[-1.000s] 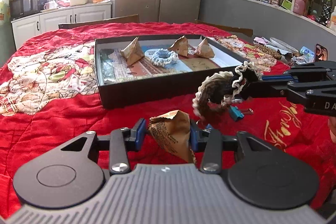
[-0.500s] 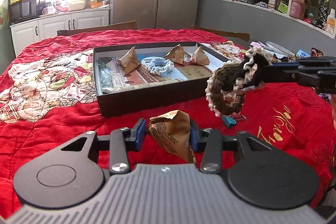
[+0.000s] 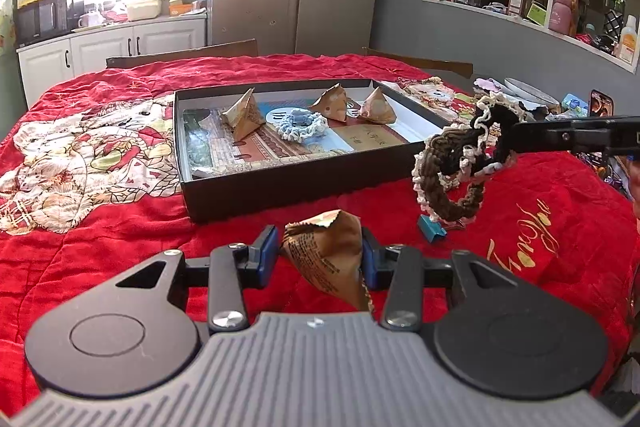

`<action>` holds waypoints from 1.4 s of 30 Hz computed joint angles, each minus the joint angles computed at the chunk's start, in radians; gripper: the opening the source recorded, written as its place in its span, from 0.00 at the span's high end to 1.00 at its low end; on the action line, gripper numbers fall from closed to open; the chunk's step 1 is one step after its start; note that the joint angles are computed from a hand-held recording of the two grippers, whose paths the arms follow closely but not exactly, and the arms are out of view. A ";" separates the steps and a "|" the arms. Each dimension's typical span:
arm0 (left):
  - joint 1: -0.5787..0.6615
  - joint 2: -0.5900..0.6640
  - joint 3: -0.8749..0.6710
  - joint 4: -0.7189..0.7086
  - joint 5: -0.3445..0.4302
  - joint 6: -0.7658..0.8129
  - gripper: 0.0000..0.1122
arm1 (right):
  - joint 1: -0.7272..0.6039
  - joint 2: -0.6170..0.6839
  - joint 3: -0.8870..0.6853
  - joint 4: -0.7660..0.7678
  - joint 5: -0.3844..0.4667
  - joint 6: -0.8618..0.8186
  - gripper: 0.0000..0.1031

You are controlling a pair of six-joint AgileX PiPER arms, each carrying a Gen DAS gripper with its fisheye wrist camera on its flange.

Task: Organize objects
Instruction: 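Lift the packet with the left tool toward the box while the right tool carries the scrunchie, then lower the packet into the box with the left tool while the right tool lowers the scrunchie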

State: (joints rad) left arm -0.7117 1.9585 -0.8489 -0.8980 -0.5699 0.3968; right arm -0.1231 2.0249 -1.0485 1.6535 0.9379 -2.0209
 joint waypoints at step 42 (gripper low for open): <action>0.113 0.034 -0.242 -0.080 0.117 0.233 0.59 | 0.046 0.094 -0.298 -0.075 -0.075 0.390 0.93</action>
State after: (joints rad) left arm -0.5990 1.9922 -1.0908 -0.9781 -0.4533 0.6299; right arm -0.0776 2.1185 -1.3470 1.5786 0.8629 -1.6305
